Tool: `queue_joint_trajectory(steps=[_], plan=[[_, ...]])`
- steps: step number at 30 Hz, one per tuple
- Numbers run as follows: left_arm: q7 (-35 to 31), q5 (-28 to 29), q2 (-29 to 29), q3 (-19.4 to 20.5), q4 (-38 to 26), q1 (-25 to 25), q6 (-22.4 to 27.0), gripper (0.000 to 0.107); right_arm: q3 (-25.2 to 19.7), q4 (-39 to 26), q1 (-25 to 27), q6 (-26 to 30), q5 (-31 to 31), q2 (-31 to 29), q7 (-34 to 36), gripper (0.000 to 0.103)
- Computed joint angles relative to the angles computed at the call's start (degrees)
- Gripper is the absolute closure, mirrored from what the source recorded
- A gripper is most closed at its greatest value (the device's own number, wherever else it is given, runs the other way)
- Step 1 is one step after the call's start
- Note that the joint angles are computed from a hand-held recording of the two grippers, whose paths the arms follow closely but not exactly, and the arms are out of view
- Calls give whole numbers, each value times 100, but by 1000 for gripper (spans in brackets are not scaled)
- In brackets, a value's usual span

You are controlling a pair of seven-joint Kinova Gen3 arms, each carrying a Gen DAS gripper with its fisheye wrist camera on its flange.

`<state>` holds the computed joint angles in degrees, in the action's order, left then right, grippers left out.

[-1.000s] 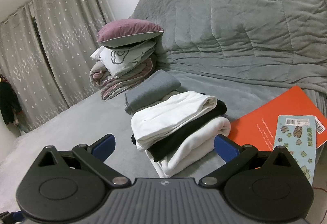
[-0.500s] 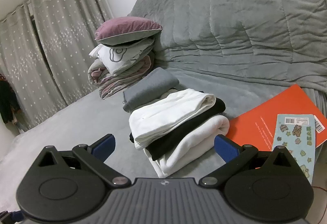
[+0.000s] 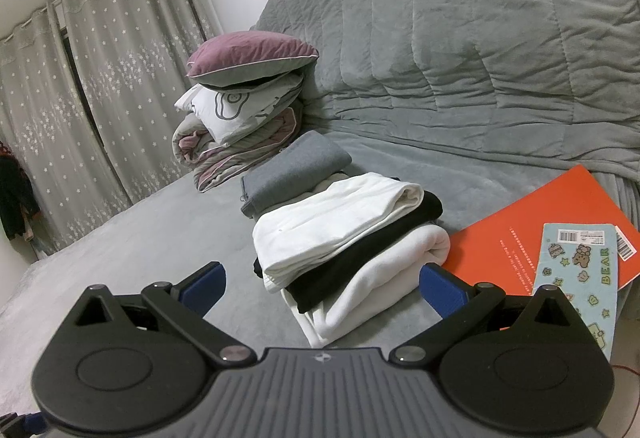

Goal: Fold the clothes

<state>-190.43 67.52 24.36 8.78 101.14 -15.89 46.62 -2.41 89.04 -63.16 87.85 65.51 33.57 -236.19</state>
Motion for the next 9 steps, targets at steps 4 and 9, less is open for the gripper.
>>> queue_joint_trajectory(steps=[4, 9], plan=[[44, -31, 5, -7, -12, 13, 8, 5, 0, -5, -2, 2, 0, 5, 2, 0], [111, -106, 26, 1, -37, 11, 75, 5, 0, -2, 4, -4, 1, 5, 5, 0]])
